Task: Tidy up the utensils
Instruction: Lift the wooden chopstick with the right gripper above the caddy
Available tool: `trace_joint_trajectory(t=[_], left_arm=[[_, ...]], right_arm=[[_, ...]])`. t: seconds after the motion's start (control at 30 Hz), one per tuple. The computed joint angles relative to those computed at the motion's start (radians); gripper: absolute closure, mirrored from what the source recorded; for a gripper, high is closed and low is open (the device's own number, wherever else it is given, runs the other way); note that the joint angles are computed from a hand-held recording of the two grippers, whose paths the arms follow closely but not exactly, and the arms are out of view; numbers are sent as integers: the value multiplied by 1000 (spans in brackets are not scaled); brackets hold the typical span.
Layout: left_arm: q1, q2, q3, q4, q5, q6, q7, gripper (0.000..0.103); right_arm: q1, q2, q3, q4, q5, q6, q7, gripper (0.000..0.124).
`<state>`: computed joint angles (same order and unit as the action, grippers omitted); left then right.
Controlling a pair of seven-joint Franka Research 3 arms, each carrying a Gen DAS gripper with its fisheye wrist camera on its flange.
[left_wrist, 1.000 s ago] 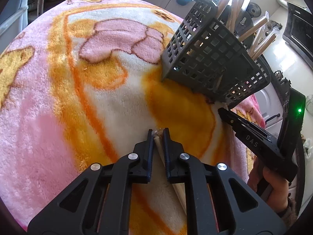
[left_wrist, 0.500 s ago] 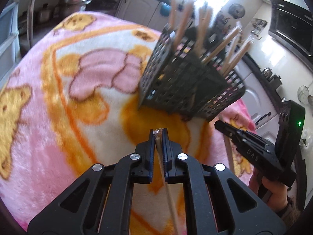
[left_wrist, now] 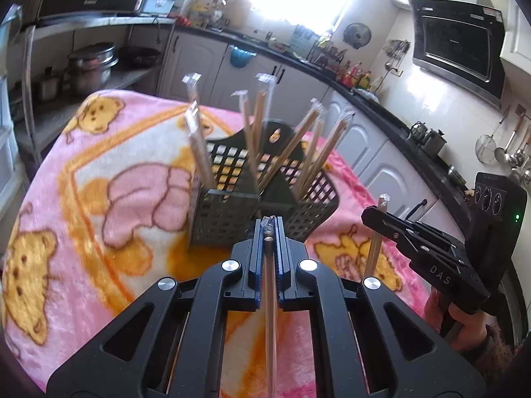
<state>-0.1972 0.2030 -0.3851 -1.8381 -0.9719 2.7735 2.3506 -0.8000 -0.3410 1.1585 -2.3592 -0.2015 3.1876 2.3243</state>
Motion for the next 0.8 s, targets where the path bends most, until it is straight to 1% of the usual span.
trace_joint_trajectory(t=[0.07, 0.27, 0.47, 0.67, 0.8], left_arm=[[1, -5, -4, 7, -10, -1, 13, 100], [-10, -15, -7, 38, -34, -1, 52, 100], [-29, -16, -8, 87, -35, 7, 70, 100], [-43, -5, -17, 145, -24, 33, 87, 100], [-49, 11, -23, 193, 5, 31, 73, 100]], right_arm=[[36, -25, -40, -16, 8, 12, -3, 118], [82, -89, -90, -46, 56, 40, -30, 118], [119, -120, -132, -49, 103, 61, -84, 118], [123, -142, -143, -28, 145, 75, -135, 118], [117, -147, -148, -9, 170, 92, -168, 118]])
